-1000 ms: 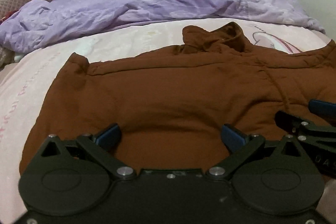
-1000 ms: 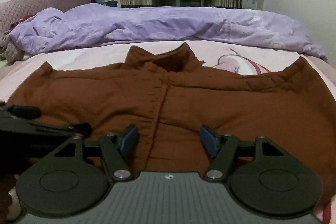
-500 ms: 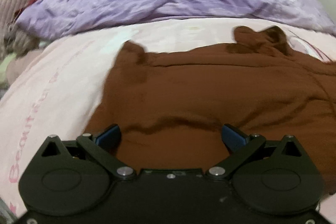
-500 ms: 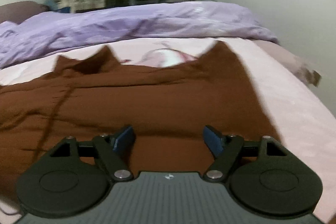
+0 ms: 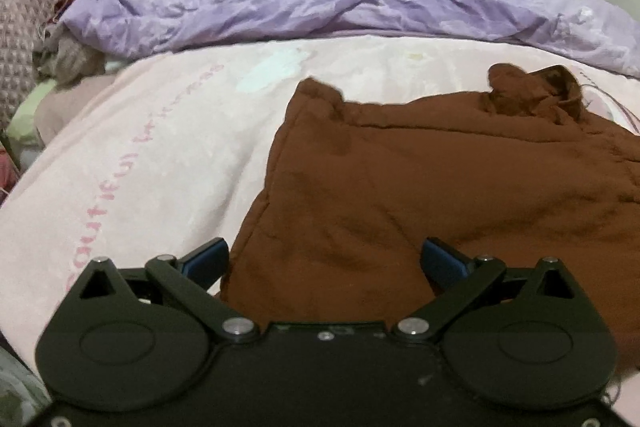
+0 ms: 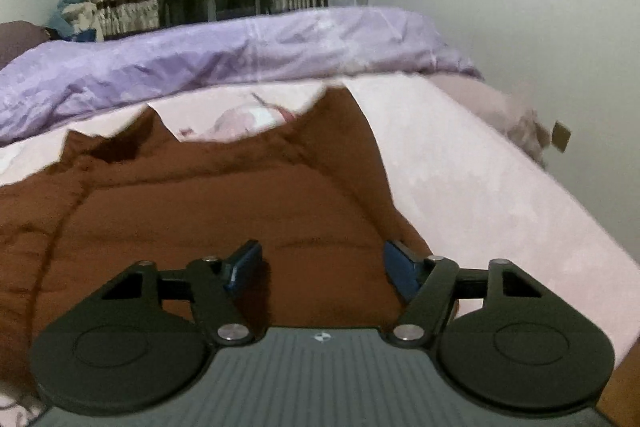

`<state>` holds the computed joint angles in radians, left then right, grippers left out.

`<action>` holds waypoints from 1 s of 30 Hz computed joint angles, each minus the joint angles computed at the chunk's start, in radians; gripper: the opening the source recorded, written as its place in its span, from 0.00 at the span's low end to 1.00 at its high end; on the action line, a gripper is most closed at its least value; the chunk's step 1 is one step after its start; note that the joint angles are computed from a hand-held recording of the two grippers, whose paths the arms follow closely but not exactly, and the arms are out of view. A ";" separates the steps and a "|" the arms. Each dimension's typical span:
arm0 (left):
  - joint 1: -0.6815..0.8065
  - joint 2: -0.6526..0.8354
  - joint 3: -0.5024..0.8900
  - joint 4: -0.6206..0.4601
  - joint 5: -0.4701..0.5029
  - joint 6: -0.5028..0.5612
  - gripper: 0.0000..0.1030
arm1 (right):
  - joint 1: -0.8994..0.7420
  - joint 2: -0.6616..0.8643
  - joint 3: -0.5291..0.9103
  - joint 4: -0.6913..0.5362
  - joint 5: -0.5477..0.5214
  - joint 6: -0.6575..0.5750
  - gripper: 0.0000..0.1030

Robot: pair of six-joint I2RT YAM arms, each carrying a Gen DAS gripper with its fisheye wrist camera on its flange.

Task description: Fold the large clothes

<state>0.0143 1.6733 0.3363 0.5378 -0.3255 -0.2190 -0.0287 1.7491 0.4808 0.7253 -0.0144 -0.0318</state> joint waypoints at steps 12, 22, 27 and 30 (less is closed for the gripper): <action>-0.276 0.062 0.034 -0.066 -0.048 -0.081 1.00 | 0.355 0.000 0.022 -0.179 0.065 -0.051 0.96; -0.032 -0.039 -0.061 -0.021 0.058 -0.022 1.00 | 0.026 -0.050 -0.008 -0.206 -0.020 -0.004 0.97; 0.032 -0.093 -0.085 -0.041 0.060 -0.001 1.00 | -0.234 0.004 0.047 -0.259 -0.156 0.148 0.98; 0.006 -0.088 -0.074 -0.063 -0.048 -0.005 1.00 | -0.306 0.068 0.086 -0.260 -0.274 0.160 0.98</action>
<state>0.0203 1.5849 0.2619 0.4744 -0.3730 -0.2239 -0.3344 1.8169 0.5671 0.4651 -0.2881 0.1280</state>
